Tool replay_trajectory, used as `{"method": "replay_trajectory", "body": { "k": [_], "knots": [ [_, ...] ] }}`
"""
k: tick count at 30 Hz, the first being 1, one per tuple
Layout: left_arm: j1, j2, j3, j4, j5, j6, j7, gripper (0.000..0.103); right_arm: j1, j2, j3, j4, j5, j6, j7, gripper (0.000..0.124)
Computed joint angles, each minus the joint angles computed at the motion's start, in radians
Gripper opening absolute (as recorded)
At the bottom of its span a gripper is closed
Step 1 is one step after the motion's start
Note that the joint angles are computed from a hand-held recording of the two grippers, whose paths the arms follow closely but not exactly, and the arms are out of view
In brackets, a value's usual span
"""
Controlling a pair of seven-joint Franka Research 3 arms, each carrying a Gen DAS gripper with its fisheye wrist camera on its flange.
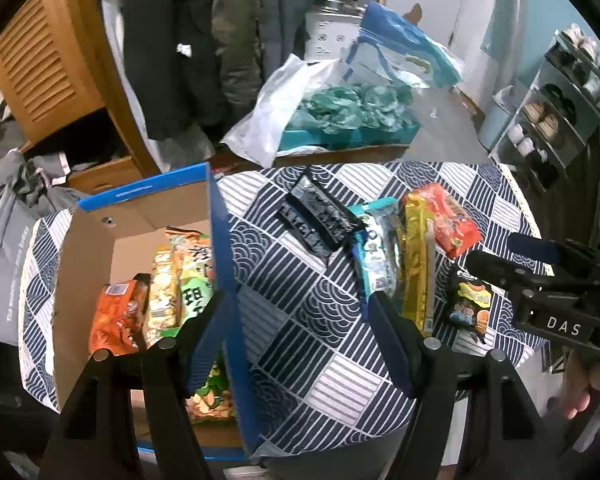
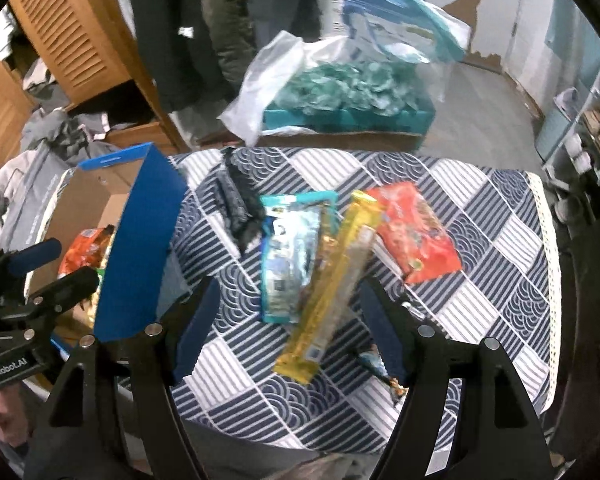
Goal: Organize snacks
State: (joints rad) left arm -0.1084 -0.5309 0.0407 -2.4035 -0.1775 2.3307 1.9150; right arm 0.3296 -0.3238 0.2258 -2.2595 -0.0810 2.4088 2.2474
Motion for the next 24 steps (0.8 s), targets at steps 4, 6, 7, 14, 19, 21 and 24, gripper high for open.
{"method": "replay_trajectory", "body": {
  "k": [4, 6, 7, 14, 19, 21, 24],
  "knots": [
    [-0.012, 0.006, -0.023, -0.002, 0.009, 0.012, -0.013, 0.076, -0.010, -0.037, -0.012, -0.043, 0.011, 0.004, 0.003, 0.074],
    [-0.019, 0.009, -0.034, -0.006, 0.019, 0.017, -0.019, 0.076, -0.020, -0.051, -0.014, -0.062, 0.015, 0.004, 0.007, 0.075],
    [-0.023, 0.014, -0.042, -0.007, 0.026, 0.017, -0.022, 0.076, -0.024, -0.057, -0.015, -0.069, 0.017, 0.003, 0.006, 0.075],
    [-0.045, 0.045, -0.074, -0.018, 0.061, 0.021, -0.056, 0.076, -0.064, -0.095, -0.025, -0.128, 0.027, -0.014, 0.021, 0.075],
    [-0.060, 0.080, -0.093, -0.020, 0.074, 0.036, -0.082, 0.076, -0.085, -0.106, -0.035, -0.163, 0.044, -0.027, 0.032, 0.075],
    [-0.063, 0.103, -0.106, -0.014, 0.087, 0.041, -0.100, 0.076, -0.088, -0.103, -0.041, -0.175, 0.055, -0.028, 0.031, 0.075],
    [-0.066, 0.138, -0.122, -0.006, 0.103, 0.059, -0.127, 0.076, -0.095, -0.082, -0.044, -0.184, 0.063, -0.040, 0.034, 0.075]
  ]
}}
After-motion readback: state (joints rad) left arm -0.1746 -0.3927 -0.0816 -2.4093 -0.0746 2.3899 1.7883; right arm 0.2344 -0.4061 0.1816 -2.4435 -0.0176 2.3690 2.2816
